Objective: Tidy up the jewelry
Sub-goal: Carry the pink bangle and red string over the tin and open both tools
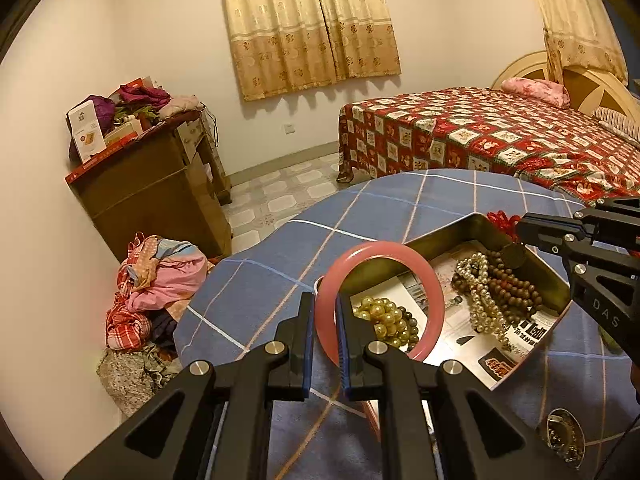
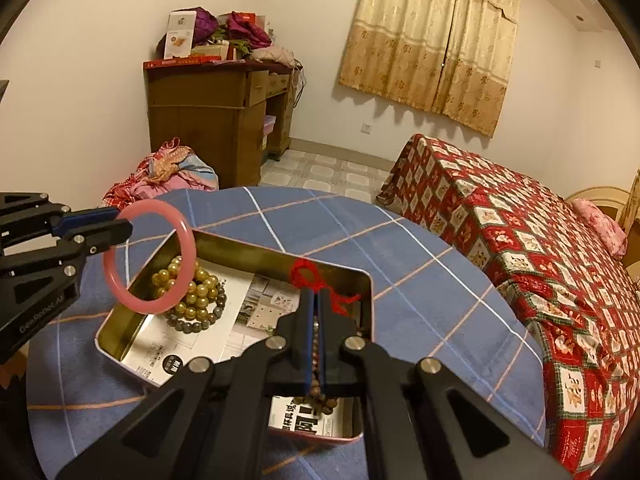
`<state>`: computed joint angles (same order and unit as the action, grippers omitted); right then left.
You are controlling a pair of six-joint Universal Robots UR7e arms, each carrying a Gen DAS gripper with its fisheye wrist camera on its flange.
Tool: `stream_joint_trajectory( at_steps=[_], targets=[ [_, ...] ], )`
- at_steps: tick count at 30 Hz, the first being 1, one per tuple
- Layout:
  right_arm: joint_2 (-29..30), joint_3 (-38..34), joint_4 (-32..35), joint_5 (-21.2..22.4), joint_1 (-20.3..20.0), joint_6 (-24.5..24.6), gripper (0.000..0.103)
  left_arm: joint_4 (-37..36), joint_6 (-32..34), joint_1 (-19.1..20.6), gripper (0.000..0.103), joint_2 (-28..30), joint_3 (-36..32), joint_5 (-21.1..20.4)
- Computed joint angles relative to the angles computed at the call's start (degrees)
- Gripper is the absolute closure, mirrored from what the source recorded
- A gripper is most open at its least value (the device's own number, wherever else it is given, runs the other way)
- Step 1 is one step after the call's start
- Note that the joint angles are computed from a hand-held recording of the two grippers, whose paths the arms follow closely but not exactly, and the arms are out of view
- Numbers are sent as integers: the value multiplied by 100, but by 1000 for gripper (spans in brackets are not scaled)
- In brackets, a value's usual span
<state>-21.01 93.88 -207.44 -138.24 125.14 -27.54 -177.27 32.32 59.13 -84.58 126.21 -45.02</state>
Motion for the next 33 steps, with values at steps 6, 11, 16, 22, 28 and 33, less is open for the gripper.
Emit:
stream_joint_trajectory(
  at_steps=[6, 11, 16, 22, 28, 33],
  targets=[
    [50, -73, 71, -58, -46, 31, 100, -69, 37, 21, 93, 76, 3, 13],
    [79, -112, 169, -101, -74, 56, 100, -63, 56, 34, 93, 89, 7, 27],
    [89, -112, 219, -109, -88, 66, 100, -61, 72, 58, 92, 131, -1, 22],
    [103, -110, 186, -128, -96, 60, 100, -37, 76, 46, 92, 119, 20, 4],
    [76, -72, 184, -124, -131, 61, 100, -28, 83, 25, 92, 126, 29, 26],
    [73, -70, 193, -124, -137, 65, 100, -4, 72, 31, 92, 151, 14, 71]
  ],
)
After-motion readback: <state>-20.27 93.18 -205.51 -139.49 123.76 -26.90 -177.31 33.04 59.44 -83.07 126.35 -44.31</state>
